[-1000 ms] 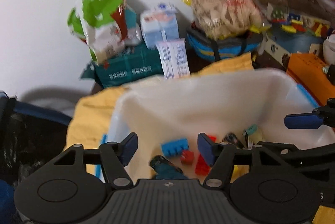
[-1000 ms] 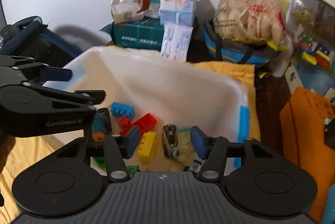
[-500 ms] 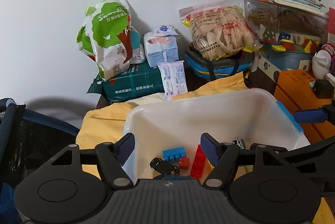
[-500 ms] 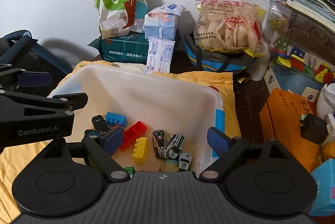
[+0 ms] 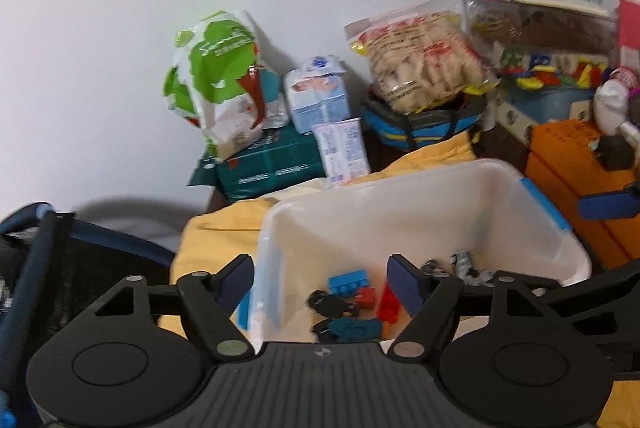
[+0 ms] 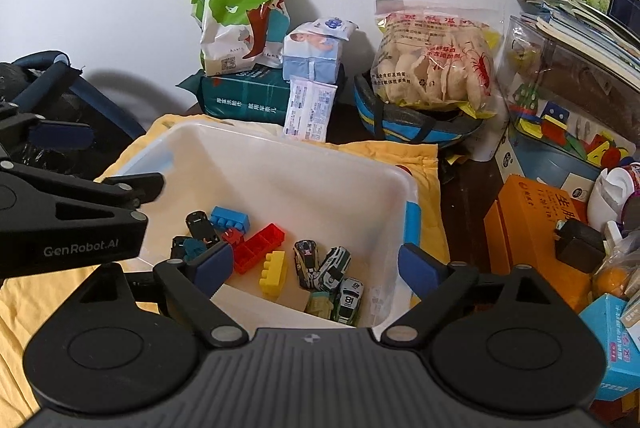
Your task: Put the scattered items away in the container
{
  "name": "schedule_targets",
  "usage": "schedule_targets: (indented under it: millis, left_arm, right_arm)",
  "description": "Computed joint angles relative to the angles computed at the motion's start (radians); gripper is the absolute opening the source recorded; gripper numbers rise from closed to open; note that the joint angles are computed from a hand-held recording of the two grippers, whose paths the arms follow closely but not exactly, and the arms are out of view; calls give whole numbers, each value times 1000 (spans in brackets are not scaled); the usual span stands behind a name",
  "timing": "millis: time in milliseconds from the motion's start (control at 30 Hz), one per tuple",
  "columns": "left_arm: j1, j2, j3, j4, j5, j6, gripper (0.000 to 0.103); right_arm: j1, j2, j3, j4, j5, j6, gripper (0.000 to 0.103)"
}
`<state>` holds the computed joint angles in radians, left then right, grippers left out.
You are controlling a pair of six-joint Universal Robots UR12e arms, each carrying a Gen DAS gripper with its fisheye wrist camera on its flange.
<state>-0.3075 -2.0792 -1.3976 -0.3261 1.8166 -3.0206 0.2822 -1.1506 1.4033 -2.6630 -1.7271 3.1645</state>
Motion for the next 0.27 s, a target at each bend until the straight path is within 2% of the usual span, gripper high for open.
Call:
schedule_targets:
  millis: [67, 133, 267]
  left_arm:
    - [-1, -1, 10, -35, 3, -4, 80]
    - [5, -2, 21, -74, -27, -11, 80]
    - [33, 10, 14, -116, -150, -95, 80]
  right_arm:
    - [0, 1, -4, 10, -9, 2, 92]
    - [0, 1, -5, 20, -16, 0, 92]
    - [-4, -5, 3, 15, -17, 22, 92]
